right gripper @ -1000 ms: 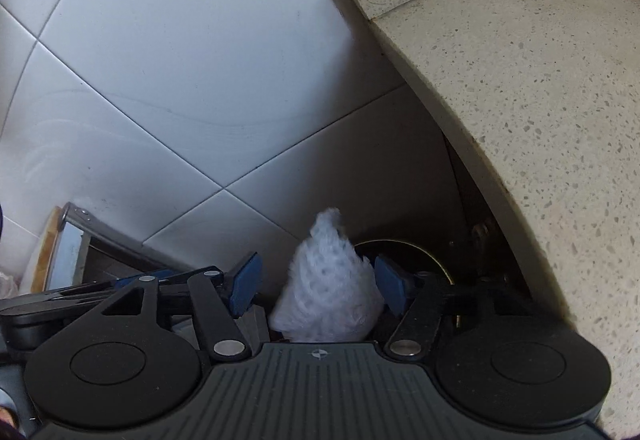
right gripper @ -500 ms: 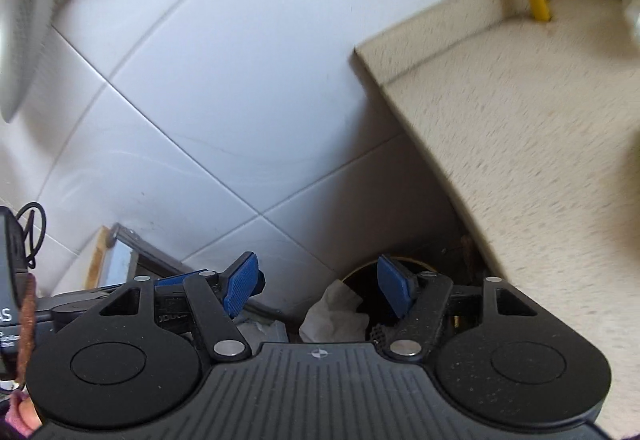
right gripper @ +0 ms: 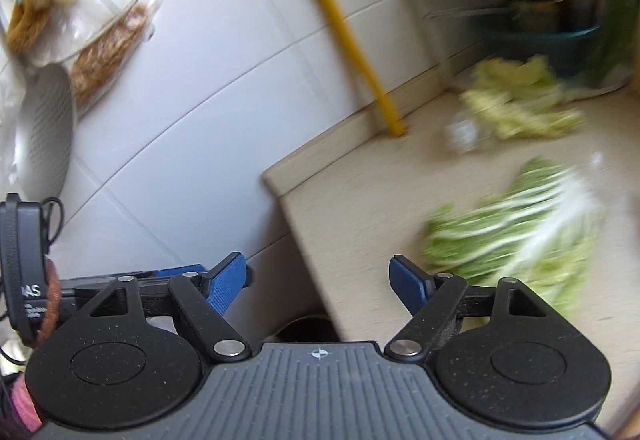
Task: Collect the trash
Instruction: 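Raise both tools back up to the counter, then move both tools toward the loose napa cabbage leaves on the counter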
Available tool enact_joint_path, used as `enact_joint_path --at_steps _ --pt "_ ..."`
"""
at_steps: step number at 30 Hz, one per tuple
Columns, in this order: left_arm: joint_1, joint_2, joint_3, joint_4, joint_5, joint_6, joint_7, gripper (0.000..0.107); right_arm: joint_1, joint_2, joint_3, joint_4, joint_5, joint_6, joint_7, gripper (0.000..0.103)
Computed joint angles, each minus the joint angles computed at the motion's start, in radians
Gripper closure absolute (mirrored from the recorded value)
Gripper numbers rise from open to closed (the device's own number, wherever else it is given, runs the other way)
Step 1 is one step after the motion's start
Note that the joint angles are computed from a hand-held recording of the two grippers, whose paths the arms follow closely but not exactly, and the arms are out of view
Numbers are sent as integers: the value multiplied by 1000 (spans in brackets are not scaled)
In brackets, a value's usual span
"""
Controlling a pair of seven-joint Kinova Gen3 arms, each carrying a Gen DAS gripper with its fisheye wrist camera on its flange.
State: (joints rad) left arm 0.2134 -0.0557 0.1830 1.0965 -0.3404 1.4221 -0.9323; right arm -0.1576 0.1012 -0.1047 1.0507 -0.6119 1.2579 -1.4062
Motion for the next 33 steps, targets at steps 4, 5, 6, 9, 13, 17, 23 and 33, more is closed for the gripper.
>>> enact_joint_path --at_steps 4,5,6,9,13,17,23,33 --pt "49 75 22 -84 3 -34 -42 38 49 -17 48 -27 61 4 -14 18" --pt "65 96 22 -109 7 -37 -56 38 65 -13 59 -37 66 10 -18 18" --pt "80 116 17 -132 15 -39 -71 37 81 -12 69 -42 73 10 -22 18" --pt "125 185 5 -213 42 -27 -131 37 130 3 92 -63 93 18 -30 17" --pt "194 278 -20 -324 28 12 -186 36 194 35 100 -85 77 32 -23 17" --pt "232 322 -70 -377 30 21 -193 36 244 71 87 -96 35 57 0 17" --pt "221 366 -123 -450 57 47 -244 35 264 131 51 -140 -13 106 -5 17" --pt "90 432 -133 -572 192 54 -384 31 122 236 11 -221 108 102 -236 15"
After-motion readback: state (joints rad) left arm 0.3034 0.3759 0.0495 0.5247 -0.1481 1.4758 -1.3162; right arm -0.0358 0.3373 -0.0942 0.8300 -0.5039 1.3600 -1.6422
